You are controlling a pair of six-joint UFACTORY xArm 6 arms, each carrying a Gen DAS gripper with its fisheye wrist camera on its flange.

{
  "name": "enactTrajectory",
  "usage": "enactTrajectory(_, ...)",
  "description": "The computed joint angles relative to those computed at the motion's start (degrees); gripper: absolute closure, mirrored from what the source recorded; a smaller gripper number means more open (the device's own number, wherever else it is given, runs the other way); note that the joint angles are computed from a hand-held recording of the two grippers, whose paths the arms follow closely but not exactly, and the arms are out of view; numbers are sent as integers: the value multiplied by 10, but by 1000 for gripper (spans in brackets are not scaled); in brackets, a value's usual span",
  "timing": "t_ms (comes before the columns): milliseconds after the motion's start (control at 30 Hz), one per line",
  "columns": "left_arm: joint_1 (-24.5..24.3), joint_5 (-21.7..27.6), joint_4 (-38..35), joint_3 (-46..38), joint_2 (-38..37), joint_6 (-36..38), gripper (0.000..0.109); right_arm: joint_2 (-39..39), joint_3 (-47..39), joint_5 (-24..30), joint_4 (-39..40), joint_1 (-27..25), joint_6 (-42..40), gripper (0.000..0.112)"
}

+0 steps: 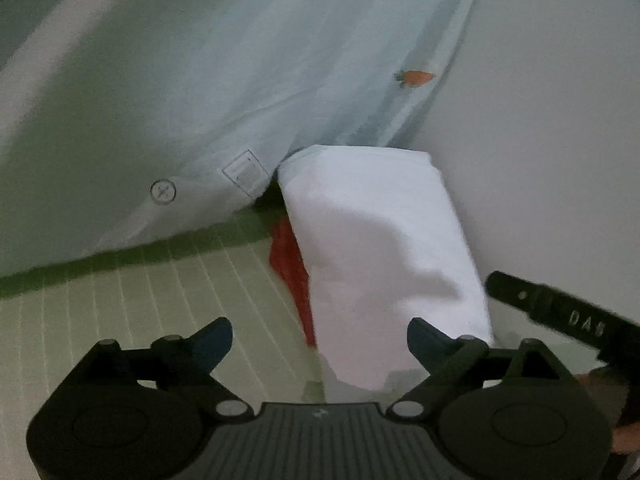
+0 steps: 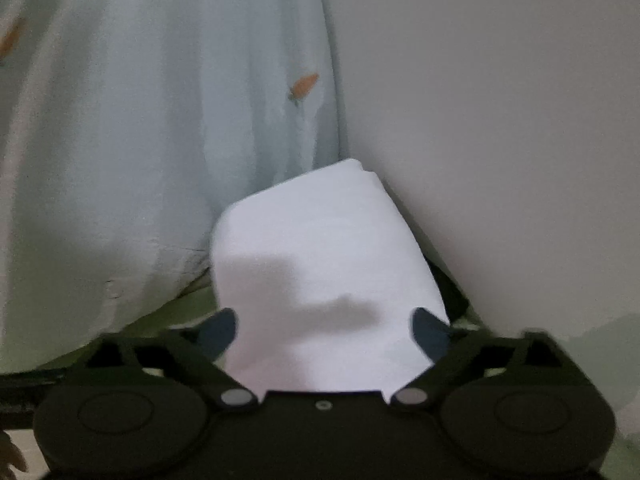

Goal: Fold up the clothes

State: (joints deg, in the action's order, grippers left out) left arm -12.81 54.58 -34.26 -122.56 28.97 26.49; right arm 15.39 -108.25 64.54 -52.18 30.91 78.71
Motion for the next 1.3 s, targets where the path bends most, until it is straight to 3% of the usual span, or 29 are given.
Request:
enactTrajectory(133, 8, -58, -9, 186, -140, 71, 8, -11, 7, 59, -19, 64, -5, 10)
enactTrajectory(367, 21, -101, -58, 361, -284, 151, 6, 0, -13, 166, -27, 170, 56, 9)
enactTrajectory(600, 35, -85, -66, 487, -393, 202, 6, -51, 70, 207, -16, 236, 123, 9)
enactTrajectory(767, 38, -72, -64, 521, -422, 220, 6, -84, 119, 223, -13, 261, 157, 9)
enactTrajectory(1300, 38, -70, -85, 508, -414, 227, 6, -81, 117, 226, -29, 263, 153, 9)
